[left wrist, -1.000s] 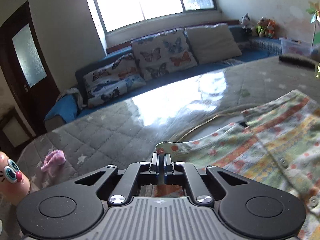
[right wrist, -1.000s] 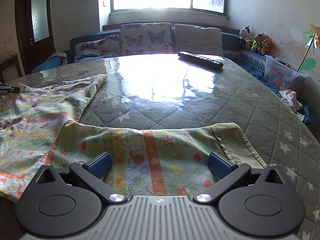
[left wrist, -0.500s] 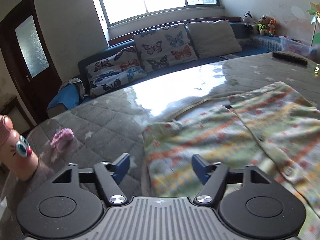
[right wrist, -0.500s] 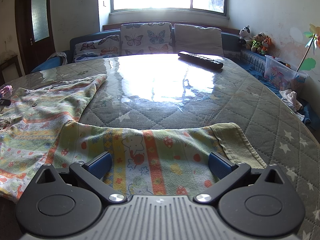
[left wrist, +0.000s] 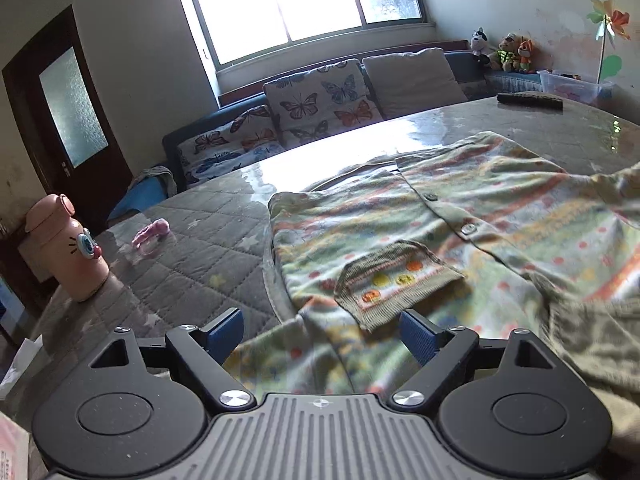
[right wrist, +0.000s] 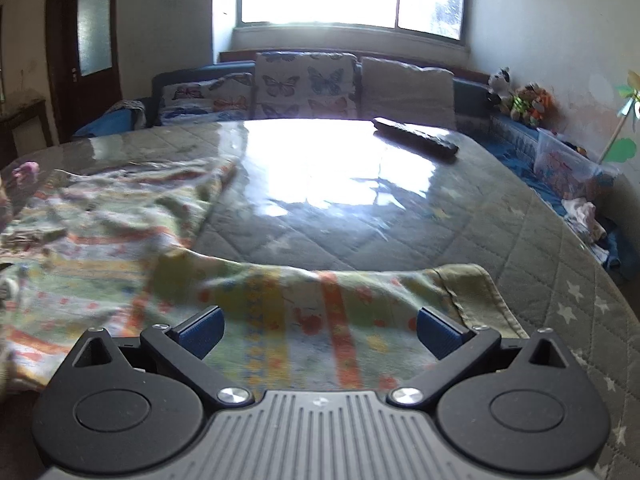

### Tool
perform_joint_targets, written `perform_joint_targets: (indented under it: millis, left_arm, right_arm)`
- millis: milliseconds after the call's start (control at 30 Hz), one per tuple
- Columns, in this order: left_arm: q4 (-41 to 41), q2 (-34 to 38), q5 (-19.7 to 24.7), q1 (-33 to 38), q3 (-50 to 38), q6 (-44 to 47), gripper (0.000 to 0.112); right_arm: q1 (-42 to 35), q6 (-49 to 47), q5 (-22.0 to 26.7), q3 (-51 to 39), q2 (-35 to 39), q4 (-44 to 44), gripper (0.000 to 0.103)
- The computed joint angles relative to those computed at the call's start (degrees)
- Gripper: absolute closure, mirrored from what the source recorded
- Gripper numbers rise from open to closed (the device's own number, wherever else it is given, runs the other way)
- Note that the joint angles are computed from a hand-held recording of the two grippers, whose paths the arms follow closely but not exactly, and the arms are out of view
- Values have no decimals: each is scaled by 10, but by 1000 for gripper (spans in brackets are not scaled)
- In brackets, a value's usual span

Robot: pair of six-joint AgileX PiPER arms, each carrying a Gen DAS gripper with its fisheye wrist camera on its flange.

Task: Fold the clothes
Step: 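Grasp the corduroy sleeve with the right gripper and lift it toward the shirt body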

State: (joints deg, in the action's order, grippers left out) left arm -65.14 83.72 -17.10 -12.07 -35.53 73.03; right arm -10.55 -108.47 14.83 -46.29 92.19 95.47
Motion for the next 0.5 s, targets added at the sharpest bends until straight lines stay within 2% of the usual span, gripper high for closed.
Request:
perform_joint_targets:
  millis: [200, 300, 500]
  left_arm:
    - [45, -15, -56, -41, 53, -40, 24]
    - [60, -28, -80, -57, 78, -54, 23]
    - [60, -51, -96, -75, 97, -55, 22]
  right_arm:
    - [47, 75, 31, 14, -41, -85, 0]
    - [81, 85, 25, 18, -37, -102, 0]
    - [115, 78, 9, 43, -45, -123, 0]
